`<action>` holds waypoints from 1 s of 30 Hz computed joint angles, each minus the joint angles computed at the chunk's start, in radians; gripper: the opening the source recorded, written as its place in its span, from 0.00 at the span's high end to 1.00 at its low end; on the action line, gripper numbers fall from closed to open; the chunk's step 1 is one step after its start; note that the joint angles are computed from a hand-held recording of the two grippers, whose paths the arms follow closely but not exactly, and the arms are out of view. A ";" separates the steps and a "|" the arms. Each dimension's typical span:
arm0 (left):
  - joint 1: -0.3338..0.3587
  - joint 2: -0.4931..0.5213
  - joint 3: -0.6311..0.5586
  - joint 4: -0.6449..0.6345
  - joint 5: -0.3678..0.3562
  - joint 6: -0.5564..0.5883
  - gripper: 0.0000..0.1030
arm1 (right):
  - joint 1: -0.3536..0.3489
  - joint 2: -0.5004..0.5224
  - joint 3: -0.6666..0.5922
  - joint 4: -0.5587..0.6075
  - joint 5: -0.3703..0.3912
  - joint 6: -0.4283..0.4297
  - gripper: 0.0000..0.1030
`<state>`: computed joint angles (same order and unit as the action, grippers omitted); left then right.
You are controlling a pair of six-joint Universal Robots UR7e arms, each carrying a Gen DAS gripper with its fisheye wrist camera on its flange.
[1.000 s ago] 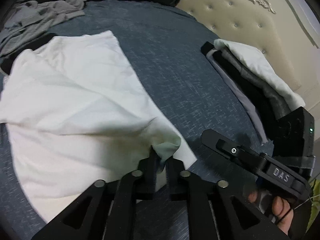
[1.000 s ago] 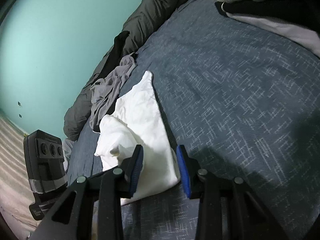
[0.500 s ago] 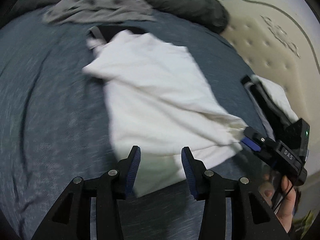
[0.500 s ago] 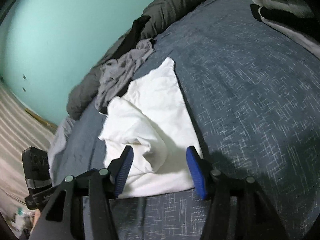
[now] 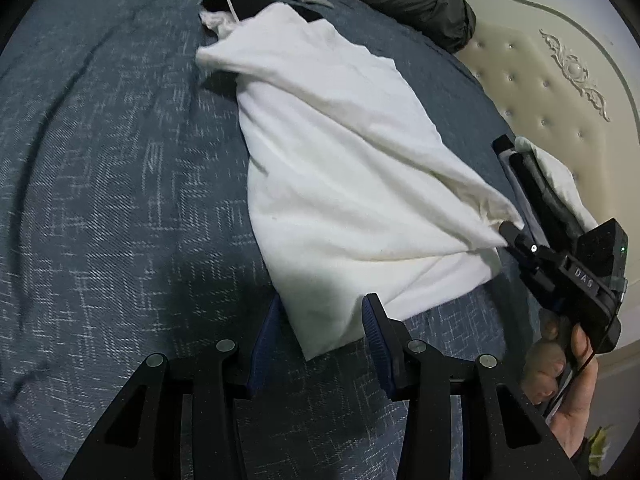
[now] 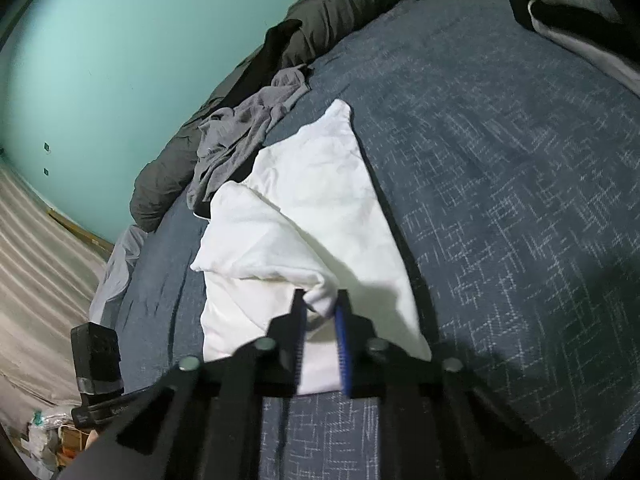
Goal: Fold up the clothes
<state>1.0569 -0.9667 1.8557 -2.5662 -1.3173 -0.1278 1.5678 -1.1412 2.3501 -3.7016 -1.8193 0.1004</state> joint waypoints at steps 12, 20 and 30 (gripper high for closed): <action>-0.020 -0.052 0.008 0.028 -0.006 0.044 0.96 | 0.015 -0.053 0.041 -0.064 0.028 0.025 0.95; -0.027 -0.032 0.001 0.091 0.050 0.071 0.96 | -0.026 -0.079 0.080 0.048 -0.005 0.139 0.95; -0.069 -0.054 0.069 0.068 0.123 0.089 0.95 | -0.006 -0.075 0.046 0.085 -0.089 0.099 0.80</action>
<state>0.9874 -1.0210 1.9249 -2.4980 -1.1942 -0.0391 1.5619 -1.2163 2.3965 -3.6171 -1.9082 0.1995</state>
